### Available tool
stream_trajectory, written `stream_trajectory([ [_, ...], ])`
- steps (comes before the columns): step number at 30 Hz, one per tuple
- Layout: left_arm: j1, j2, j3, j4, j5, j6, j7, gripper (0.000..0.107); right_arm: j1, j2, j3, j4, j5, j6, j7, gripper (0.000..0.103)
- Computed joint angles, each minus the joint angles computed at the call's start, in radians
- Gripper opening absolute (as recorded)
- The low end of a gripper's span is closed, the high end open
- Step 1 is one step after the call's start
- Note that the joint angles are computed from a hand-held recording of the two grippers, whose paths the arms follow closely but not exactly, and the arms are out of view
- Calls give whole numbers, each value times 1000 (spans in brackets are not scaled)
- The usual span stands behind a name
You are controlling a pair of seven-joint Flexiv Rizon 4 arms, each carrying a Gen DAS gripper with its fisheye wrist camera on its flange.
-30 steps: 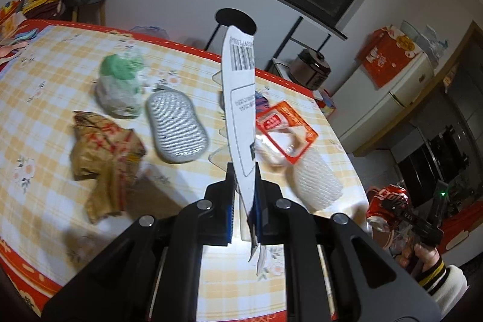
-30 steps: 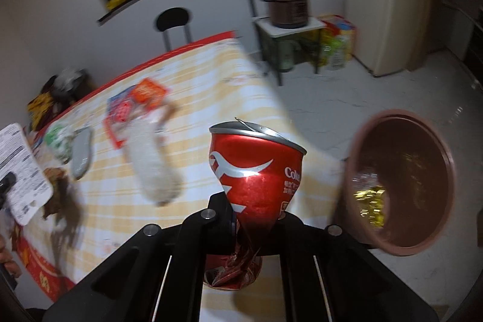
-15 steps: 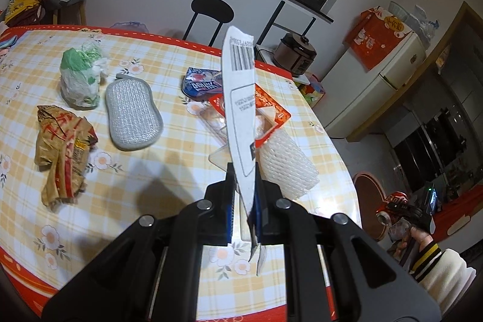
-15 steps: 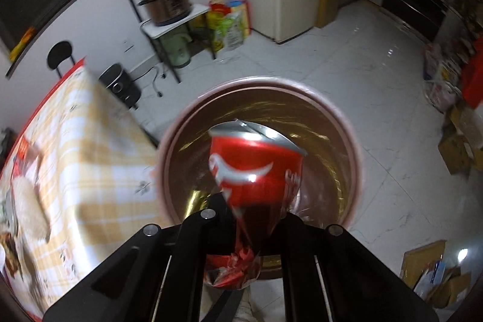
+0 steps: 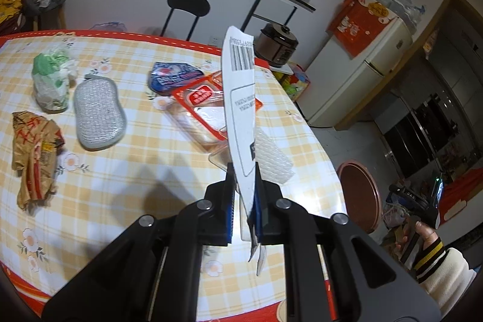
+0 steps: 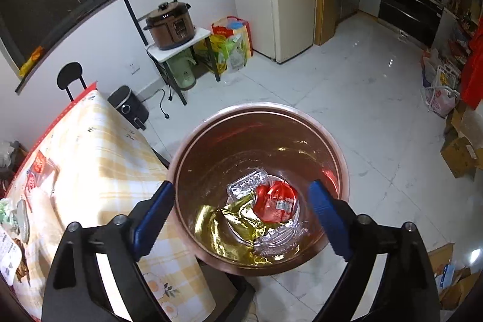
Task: Collect trash
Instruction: 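Carry the red can over the brown bin and open the right tool, then move the left tool over the bin and release the leaflet and foil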
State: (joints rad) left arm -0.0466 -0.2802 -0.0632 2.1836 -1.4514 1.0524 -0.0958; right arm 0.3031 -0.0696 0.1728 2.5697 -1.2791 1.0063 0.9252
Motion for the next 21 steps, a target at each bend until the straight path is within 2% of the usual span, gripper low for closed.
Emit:
stream_trajectory([
  [7, -27, -6, -25, -9, 28, -30, -2, 14, 39, 64, 44, 17, 61, -46, 0, 98],
  [15, -98, -9, -61, -15, 28, -32, 17, 14, 88, 151, 106, 42, 193, -126, -64, 98],
  [21, -157, -34, -92, -33, 48, -28, 22, 14, 108, 231, 145, 76, 249, -174, -58, 98],
])
